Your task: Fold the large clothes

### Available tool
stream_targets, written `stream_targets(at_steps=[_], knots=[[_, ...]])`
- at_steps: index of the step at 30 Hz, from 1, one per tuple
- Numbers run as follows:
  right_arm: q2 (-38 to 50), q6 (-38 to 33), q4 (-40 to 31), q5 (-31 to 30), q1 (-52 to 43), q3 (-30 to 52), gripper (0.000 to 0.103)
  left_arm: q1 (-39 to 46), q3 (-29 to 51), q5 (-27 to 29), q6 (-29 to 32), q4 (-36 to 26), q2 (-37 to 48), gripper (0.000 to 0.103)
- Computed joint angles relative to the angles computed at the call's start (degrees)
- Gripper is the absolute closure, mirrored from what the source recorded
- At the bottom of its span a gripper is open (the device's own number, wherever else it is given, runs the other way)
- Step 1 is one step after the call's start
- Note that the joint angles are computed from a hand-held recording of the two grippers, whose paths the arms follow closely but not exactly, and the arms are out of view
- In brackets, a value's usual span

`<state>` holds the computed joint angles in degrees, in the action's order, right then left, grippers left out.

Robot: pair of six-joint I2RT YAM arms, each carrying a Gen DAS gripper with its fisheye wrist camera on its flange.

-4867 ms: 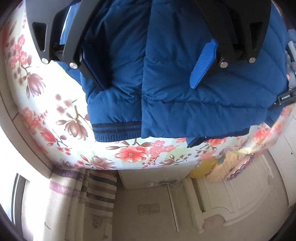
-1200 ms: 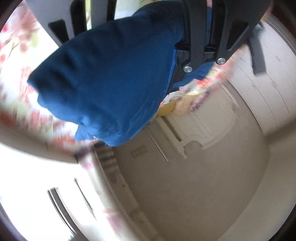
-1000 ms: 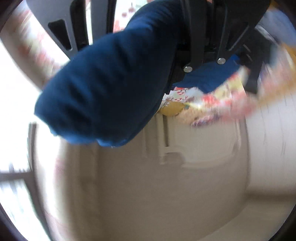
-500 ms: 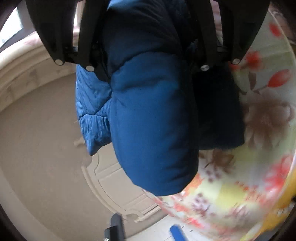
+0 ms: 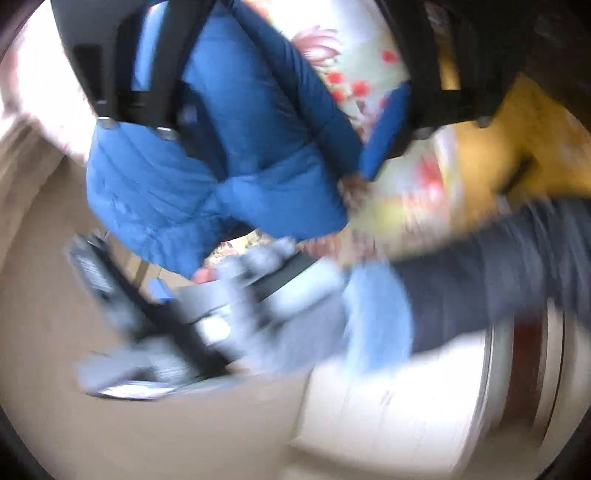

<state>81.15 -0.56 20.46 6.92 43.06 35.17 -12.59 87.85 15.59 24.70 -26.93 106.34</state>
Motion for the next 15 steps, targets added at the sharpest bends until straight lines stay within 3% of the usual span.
stream_targets(at_steps=[4, 6, 7, 9, 11, 13, 15], knots=[[4.72, -0.11, -2.51, -1.25, -3.38, 5.92, 0.059, 1.30, 6.46, -2.63, -0.55, -0.94, 6.87, 0.005], [10.72, -1.48, -5.06, -2.65, -1.73, 11.90, 0.062, 2.23, 8.50, -5.26, -0.60, -0.31, 10.03, 0.005], [15.98, -2.85, -9.65, -2.00, -0.01, 17.53, 0.062, 2.71, 8.98, -7.11, -0.28, 0.29, 12.00, 0.004], [25.50, -4.95, -14.94, 2.15, 2.61, 26.67, 0.063, 4.02, 8.67, -6.75, 0.79, 1.39, 14.94, 0.004], [31.84, -6.51, -13.02, 4.75, 3.97, 30.08, 0.062, 6.71, 6.88, -1.20, 0.06, 4.41, 16.65, 0.004], [34.51, -7.82, -12.68, 7.31, 4.94, 31.99, 0.062, 9.71, 10.93, 5.49, -2.25, 1.44, 21.10, 0.004], [35.43, -8.32, -14.66, 9.62, 6.10, 33.24, 0.062, 11.10, 12.26, 8.70, -2.87, 1.35, 23.22, 0.004]])
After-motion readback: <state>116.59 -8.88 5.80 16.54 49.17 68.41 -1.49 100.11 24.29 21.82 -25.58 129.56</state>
